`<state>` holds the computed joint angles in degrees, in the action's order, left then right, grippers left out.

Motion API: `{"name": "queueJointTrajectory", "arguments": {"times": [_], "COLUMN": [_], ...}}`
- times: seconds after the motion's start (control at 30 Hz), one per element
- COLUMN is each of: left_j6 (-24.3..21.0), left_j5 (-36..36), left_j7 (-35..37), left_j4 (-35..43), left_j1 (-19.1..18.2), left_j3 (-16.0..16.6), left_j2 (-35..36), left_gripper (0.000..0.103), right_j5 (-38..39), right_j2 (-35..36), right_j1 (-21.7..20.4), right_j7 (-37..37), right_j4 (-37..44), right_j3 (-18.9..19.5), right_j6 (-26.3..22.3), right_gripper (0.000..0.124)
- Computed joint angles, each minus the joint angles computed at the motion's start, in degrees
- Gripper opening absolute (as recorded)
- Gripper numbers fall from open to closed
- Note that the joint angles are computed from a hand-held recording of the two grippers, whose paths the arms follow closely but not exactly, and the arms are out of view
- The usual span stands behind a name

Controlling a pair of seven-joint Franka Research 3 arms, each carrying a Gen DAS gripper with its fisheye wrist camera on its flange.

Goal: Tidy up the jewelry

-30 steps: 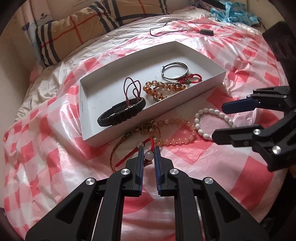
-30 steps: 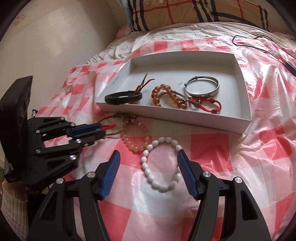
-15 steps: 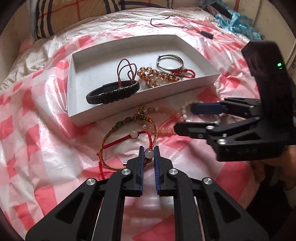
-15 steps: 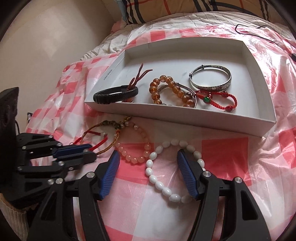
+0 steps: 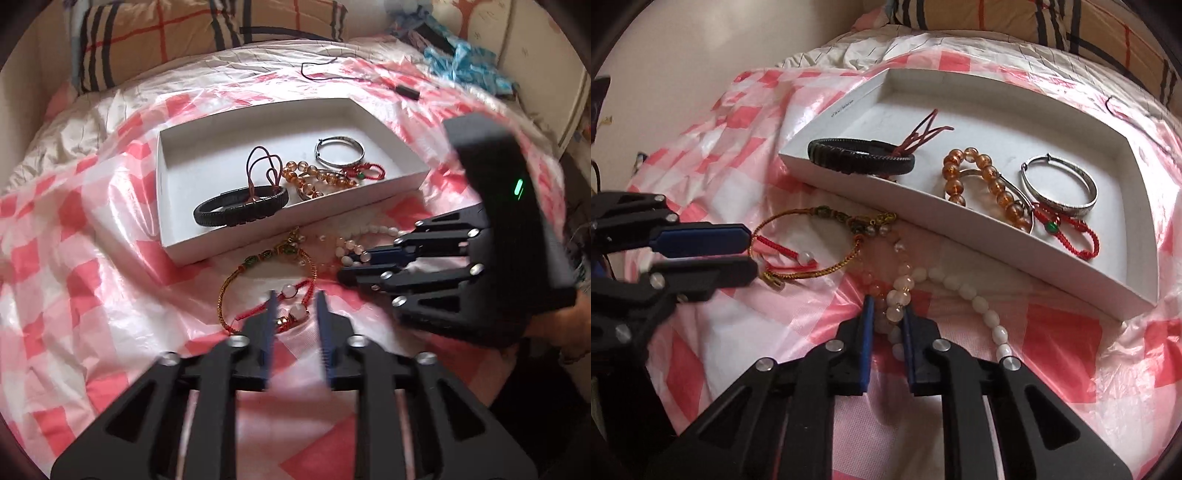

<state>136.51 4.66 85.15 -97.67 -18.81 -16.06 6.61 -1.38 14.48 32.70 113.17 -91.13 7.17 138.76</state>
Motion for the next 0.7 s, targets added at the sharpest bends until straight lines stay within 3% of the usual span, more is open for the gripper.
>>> {"name": "queueJointTrajectory", "arguments": {"times": [0.07, 0.17, 0.23, 0.27, 0.3, 0.33, 0.43, 0.53, 0.7], "left_j6": [-0.5, -4.3, -6.9, -7.8, -8.3, -8.8, -6.1, -3.0, 0.9], "left_j5": [8.3, 14.4, 8.2, 7.6, 8.4, 7.5, -2.7, -11.4, -18.5], "left_j7": [-2.5, -4.7, -3.3, -3.4, -3.8, -3.5, -0.9, 3.5, 6.9], "left_j4": [0.7, 3.3, 5.9, 7.1, 7.7, 8.1, 7.0, 4.8, 1.5], "left_j1": [-1.7, -3.4, -2.4, -2.4, -2.8, -2.6, 0.4, 2.4, 3.3], "left_j3": [0.2, 0.5, -0.4, -0.4, -0.2, -0.2, -1.2, -1.8, -1.4], "left_j2": [1.4, 4.3, 5.8, 6.3, 6.6, 6.8, 5.6, 3.5, 0.5], "left_gripper": [0.062, 0.062, 0.035, 0.027, 0.01, 0.006, 0.004, 0.004, 0.004], "right_j5": [7.0, 20.9, 31.4, 37.1, 43.1, 48.5, 63.2, 69.5, 79.6], "right_j2": [-1.5, -3.5, -4.8, -5.3, -5.8, -6.3, -7.2, -7.4, -7.8], "right_j1": [-1.9, -5.2, -6.9, -7.7, -8.4, -8.9, -9.4, -8.6, -8.0], "right_j7": [-1.5, -8.5, -14.6, -17.9, -21.4, -24.6, -33.9, -38.5, -47.1], "right_j4": [-3.7, -8.1, -10.5, -11.4, -12.1, -12.8, -13.8, -13.2, -12.5], "right_j3": [1.2, 3.8, 5.3, 6.0, 6.6, 6.9, 7.3, 6.5, 6.0], "right_j6": [5.0, 10.5, 13.5, 14.8, 15.8, 16.7, 18.3, 19.0, 19.4], "right_gripper": [0.015, 0.015, 0.014, 0.009, 0.008, 0.008, 0.008, 0.008, 0.008]}}
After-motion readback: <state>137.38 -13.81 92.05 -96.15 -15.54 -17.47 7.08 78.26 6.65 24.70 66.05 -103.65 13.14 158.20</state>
